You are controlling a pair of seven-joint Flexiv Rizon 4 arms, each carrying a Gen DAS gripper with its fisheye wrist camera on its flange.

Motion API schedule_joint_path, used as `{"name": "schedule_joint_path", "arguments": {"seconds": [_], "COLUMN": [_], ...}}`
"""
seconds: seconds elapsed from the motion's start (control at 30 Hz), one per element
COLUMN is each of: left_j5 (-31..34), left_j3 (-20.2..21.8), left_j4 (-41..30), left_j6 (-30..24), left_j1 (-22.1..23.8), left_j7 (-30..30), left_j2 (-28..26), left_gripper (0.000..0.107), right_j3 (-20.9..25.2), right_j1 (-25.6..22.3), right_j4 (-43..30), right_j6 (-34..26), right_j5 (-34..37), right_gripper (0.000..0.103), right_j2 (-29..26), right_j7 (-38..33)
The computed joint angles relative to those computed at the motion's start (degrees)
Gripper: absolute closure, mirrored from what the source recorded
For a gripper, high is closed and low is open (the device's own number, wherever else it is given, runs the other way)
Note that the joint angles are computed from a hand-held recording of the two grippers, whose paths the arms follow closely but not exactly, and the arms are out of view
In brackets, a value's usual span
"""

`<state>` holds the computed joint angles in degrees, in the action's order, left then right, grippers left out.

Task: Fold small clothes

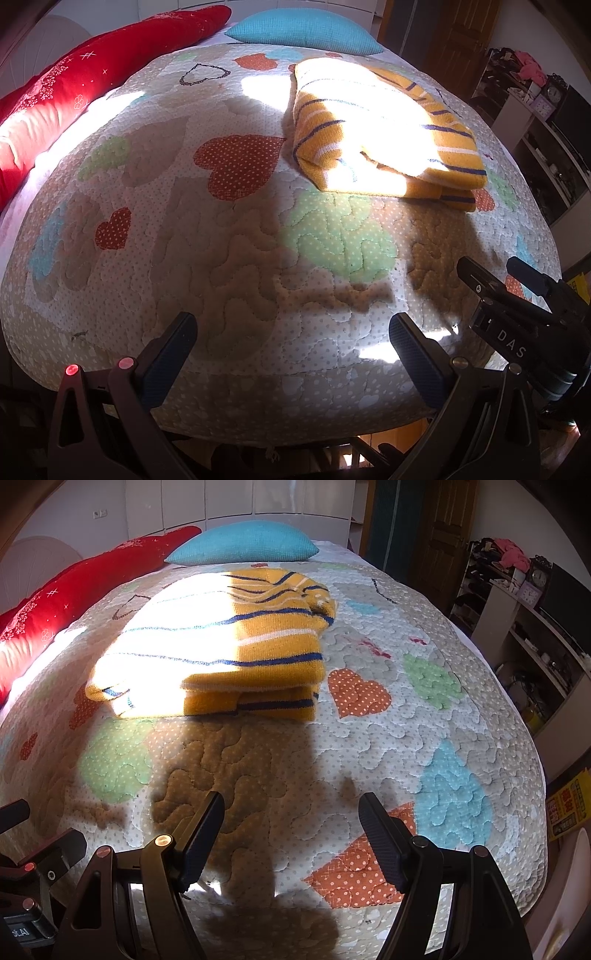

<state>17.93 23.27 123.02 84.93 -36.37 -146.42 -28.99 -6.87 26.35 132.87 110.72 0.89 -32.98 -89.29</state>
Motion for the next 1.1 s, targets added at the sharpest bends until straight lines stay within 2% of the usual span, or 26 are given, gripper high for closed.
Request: {"name": "schedule_joint_path", "arguments": {"seconds": [1.1], "left_j5": [-1.1], "left_j3": [-0.8], "left_j4": [0.3], "left_j6": [0.3], "left_j1": [0.8], "left_j7": [0.7], "left_j2": [-0.4], "left_gripper": [0.004], "right_j3": [0.7], "right_j1": [0.0], "right_j4": [0.2], "right_j6": [1.6], "right_j5": [0.9], "right_gripper": [0.023], "right_j2": [0.0], "right_j7": [-0.4]}}
